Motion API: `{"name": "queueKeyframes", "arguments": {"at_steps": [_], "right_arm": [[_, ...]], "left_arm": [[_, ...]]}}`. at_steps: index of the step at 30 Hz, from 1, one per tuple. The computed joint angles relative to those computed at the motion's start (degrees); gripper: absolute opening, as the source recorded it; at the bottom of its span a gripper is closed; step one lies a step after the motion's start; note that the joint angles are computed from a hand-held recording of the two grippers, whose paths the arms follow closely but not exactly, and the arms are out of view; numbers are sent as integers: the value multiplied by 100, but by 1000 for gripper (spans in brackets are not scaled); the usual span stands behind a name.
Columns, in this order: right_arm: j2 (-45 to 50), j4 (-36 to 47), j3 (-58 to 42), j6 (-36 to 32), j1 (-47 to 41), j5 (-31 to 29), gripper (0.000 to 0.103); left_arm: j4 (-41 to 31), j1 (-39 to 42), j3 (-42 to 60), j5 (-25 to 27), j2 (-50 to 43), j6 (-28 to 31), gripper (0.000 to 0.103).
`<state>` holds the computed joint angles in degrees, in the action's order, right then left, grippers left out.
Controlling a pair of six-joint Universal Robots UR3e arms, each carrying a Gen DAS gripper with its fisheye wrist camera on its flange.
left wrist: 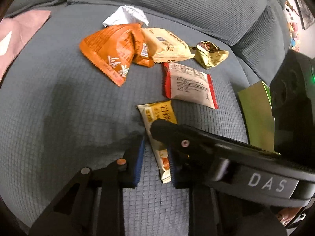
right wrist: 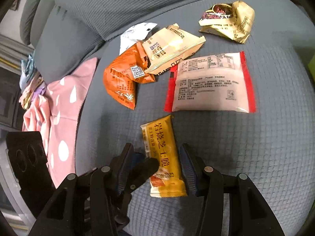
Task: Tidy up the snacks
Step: 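Lift the yellow bar and carry it over the green-rimmed white box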
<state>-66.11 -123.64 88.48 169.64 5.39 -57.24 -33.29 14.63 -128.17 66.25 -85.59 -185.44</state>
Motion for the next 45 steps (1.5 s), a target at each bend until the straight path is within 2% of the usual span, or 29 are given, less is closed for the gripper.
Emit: {"name": "queueKeyframes", "arguments": {"at_steps": [1, 4, 7, 15, 23, 36, 45], "right_arm": [[16, 40, -36, -27, 23, 3, 50], [-23, -116, 18, -14, 94, -206, 46], [-108, -320, 129, 81, 150, -311, 45], [-720, -1225, 725, 203, 202, -431, 45], [-1218, -2087, 1217, 394, 262, -516, 45], [-2120, -2713, 1969, 434, 40, -441, 45], [-3056, -2543, 2424, 216, -617, 93, 45]], "left_arm": [[3, -40, 29, -67, -66, 22, 19], [291, -316, 50, 286, -131, -70, 19], [489, -406, 4, 393, -112, -110, 19], [1329, -423, -406, 346, 353, -157, 19], [2291, -514, -690, 290, 440, -380, 19], [2790, -1040, -712, 708, 888, -551, 19], [2889, -1871, -116, 1400, 705, -745, 19]]}}
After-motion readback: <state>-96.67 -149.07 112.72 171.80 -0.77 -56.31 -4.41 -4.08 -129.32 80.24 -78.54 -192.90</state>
